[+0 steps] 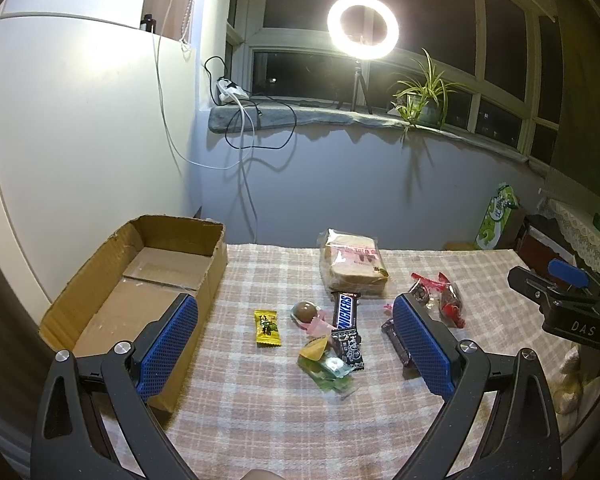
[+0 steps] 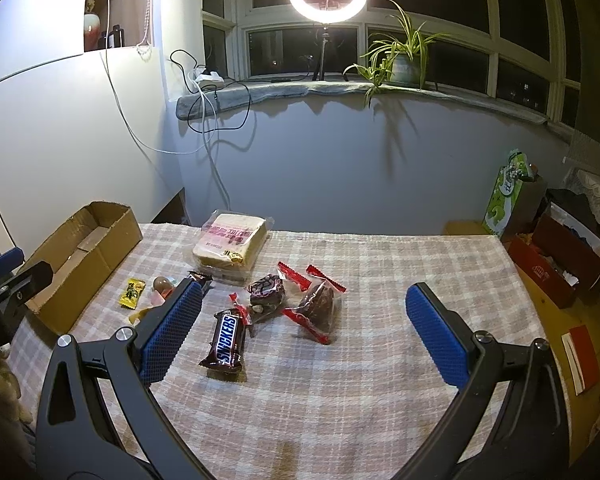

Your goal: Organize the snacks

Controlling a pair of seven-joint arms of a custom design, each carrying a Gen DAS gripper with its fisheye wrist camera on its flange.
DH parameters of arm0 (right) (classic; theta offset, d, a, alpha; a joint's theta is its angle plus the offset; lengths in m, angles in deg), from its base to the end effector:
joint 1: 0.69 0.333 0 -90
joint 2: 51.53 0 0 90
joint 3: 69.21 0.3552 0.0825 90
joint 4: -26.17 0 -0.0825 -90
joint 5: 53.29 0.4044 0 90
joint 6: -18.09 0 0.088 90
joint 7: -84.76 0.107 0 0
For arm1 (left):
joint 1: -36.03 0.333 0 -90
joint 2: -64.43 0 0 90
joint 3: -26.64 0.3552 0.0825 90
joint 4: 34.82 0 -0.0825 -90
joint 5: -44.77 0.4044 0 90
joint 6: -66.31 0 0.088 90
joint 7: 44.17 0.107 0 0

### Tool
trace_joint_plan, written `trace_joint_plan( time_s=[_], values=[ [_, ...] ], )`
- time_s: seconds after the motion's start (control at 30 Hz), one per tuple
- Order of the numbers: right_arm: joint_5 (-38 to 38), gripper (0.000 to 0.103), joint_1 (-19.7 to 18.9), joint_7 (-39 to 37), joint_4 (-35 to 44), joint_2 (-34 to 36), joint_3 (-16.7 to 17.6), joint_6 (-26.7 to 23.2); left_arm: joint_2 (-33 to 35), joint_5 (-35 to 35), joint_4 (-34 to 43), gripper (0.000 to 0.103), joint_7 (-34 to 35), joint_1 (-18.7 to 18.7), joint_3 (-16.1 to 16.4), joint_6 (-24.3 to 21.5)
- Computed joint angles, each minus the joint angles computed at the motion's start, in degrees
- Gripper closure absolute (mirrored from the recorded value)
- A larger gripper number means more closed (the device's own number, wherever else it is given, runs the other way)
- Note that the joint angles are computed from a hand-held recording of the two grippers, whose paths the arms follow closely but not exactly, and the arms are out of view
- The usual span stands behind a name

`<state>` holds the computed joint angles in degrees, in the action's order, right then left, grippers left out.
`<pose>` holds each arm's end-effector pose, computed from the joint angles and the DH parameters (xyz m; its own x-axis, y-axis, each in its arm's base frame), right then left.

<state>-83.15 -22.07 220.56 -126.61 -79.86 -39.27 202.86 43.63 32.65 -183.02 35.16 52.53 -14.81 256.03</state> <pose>0.4140 0.1296 0.4964 -0.0239 -0.9996 -0.0174 -0.5466 0.0276 -0.8370 0.4279 -0.2016 0.5013 -0.1620 -0.9835 0.0802 -0.5238 0.0169 -0.8517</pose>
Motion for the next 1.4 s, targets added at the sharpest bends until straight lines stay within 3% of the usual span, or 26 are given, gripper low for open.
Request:
trace_joint_plan(
  time_s=[1.4],
  values=[
    [0.6,0.0,1.9,-1.0,0.0,2.3,-1.4,0.4,0.0,0.1,-0.1,0.005,0.1,0.3,-0.8,0.2]
  ],
)
